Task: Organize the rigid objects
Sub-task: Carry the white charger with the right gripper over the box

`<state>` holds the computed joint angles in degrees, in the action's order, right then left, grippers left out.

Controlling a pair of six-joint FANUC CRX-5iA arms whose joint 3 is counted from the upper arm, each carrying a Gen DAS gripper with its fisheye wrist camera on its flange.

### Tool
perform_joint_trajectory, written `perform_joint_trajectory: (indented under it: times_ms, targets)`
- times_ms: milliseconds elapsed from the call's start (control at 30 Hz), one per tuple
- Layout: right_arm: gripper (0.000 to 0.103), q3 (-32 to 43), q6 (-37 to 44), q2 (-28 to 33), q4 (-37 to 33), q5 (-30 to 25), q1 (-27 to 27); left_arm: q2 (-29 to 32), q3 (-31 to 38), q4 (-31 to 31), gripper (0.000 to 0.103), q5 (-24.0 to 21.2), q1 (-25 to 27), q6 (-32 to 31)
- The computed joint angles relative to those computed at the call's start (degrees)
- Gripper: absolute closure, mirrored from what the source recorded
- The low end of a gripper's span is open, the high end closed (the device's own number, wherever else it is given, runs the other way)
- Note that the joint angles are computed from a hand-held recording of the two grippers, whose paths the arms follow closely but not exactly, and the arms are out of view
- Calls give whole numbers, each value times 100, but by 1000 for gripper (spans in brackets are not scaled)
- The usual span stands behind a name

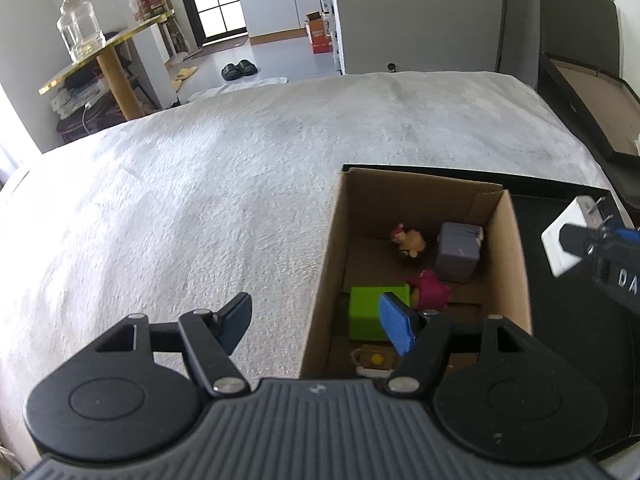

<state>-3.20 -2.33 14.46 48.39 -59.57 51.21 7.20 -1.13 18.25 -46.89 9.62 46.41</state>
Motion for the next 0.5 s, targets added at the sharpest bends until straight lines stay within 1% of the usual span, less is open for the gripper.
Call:
perform_joint_trajectory:
  times_ms: [167, 267, 367, 500]
  targets:
    - [82, 338, 372, 229, -160, -8, 39, 104, 90, 107, 34, -101, 112, -5]
    - [82, 560, 578, 380, -240, -75, 49, 137, 114, 175, 34, -144, 166, -74]
    - [82, 758, 824, 511, -335, -158, 51, 142, 95, 218, 34, -92, 187, -141]
    - [82, 963, 1013, 657, -379, -297, 50, 213, 169, 221, 34, -169, 202, -194]
